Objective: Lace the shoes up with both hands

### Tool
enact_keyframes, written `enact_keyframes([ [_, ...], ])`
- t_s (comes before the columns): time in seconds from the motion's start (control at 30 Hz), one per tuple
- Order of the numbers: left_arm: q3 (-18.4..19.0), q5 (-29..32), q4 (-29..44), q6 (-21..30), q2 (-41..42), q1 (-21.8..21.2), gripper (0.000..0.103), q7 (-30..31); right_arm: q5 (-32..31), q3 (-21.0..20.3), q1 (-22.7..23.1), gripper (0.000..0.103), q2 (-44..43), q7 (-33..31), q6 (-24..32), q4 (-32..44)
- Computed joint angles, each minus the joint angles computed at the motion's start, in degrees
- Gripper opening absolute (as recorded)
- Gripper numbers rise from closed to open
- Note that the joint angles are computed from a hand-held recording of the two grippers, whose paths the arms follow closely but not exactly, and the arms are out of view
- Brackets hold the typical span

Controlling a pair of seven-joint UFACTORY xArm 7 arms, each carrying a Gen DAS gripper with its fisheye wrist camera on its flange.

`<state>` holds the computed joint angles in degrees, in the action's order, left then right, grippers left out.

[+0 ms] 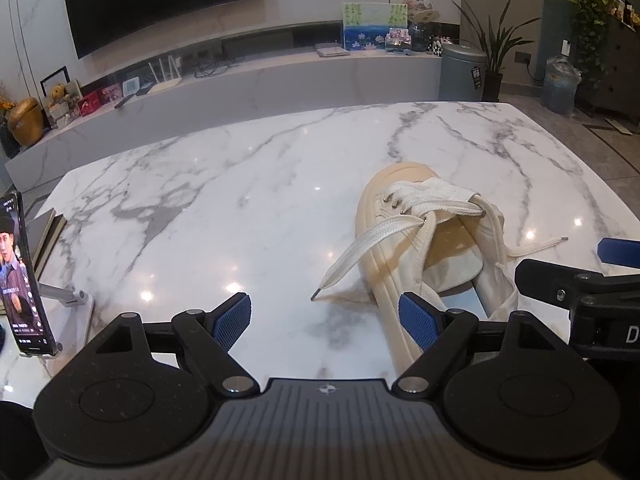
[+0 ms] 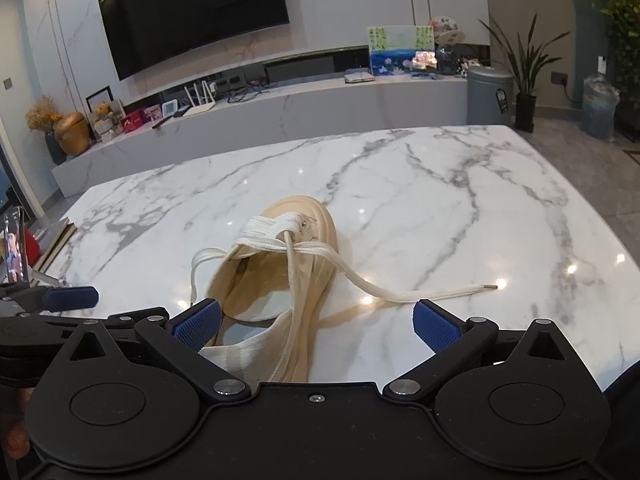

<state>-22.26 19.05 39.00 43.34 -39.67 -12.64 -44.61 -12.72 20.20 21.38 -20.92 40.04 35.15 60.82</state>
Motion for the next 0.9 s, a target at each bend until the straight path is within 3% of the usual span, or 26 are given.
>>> enact_keyframes([
  [0.9, 1.1, -0.8, 0.5, 2.0, 1.1, -0.8, 0.081, 2.2, -0.6, 0.1, 0.1, 0.102, 0.0, -1.2, -1.8, -0.3],
])
